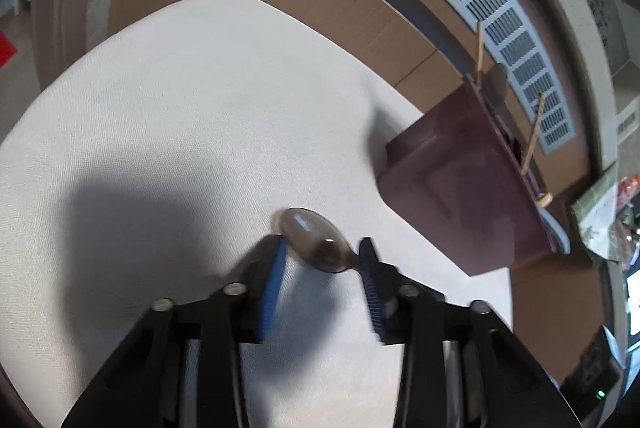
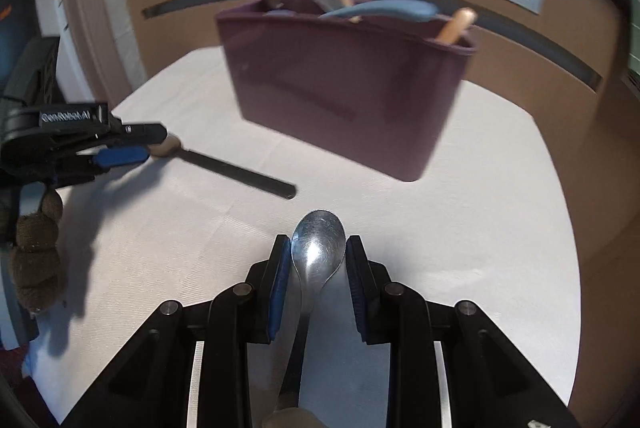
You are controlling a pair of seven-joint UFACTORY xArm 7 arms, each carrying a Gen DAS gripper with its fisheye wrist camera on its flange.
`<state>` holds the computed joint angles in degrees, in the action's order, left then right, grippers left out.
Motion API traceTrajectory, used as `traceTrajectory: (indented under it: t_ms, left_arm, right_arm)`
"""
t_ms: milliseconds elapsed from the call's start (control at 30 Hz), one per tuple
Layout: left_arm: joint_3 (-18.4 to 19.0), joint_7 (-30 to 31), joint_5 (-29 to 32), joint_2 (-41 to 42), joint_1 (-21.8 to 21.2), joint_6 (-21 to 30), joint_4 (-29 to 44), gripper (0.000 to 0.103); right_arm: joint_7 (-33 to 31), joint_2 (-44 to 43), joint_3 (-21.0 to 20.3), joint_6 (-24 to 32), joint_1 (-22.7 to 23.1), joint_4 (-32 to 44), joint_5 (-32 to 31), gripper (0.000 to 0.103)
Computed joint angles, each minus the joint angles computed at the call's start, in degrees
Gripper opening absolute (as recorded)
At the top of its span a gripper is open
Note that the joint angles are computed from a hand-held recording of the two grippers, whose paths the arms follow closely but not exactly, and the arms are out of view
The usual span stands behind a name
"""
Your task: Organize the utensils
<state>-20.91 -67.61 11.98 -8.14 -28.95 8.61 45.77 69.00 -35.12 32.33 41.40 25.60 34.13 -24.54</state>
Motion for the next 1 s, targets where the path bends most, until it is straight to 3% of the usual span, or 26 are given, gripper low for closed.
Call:
traceTrajectory:
  t_ms: [67,233,267,400,533,900,1000]
  left_arm:
    - [-1.60,-2.84,5.53,1.65,1.96,2.72,2.48,0.015]
    - [-0.77,-6.38,16.21,2.99,1.60,4.15,5.29,0.012]
    - [-0.78,-7.30,18.36,2.29,1.66,4.25,5.25,0.011]
    - [-2.72,-8.99,26.74,-2.60,2.96,6.28,4.75,0.009]
    - [-5.63,-8.31,30.68,-9.01,5.37,8.09,4.25,0.005]
    - [-9.72,3.89,23.16,-17.05,8.27,8.10,5.49,0.004]
    - [-8.90,6.31,18.48,-17.46,8.21,8.59,5.24,0.004]
  right_arm:
    - [1.33,-1.82,0.48,0.29,-0.05,-0.77,-0.15,0.025]
    - [2.74,-6.03,0.97,1.70,1.45,-2.36,0.60,0.025]
    - [2.72,-4.85,1.72,0.82,-0.19,-1.16,0.16,0.025]
    - [2.11,-8.65,0.91,2.59,0.94,-2.32,1.53,0.025]
    - [2.62,-10.13,1.50,2.30,-0.28,-2.37,1.96,0.025]
    - [2.20,-12.29,4.58,3.49,-4.04,1.53,0.92,0.025]
    - [1.62,-12.90,5.05,4.24,-4.56,2.14,0.81,0.025]
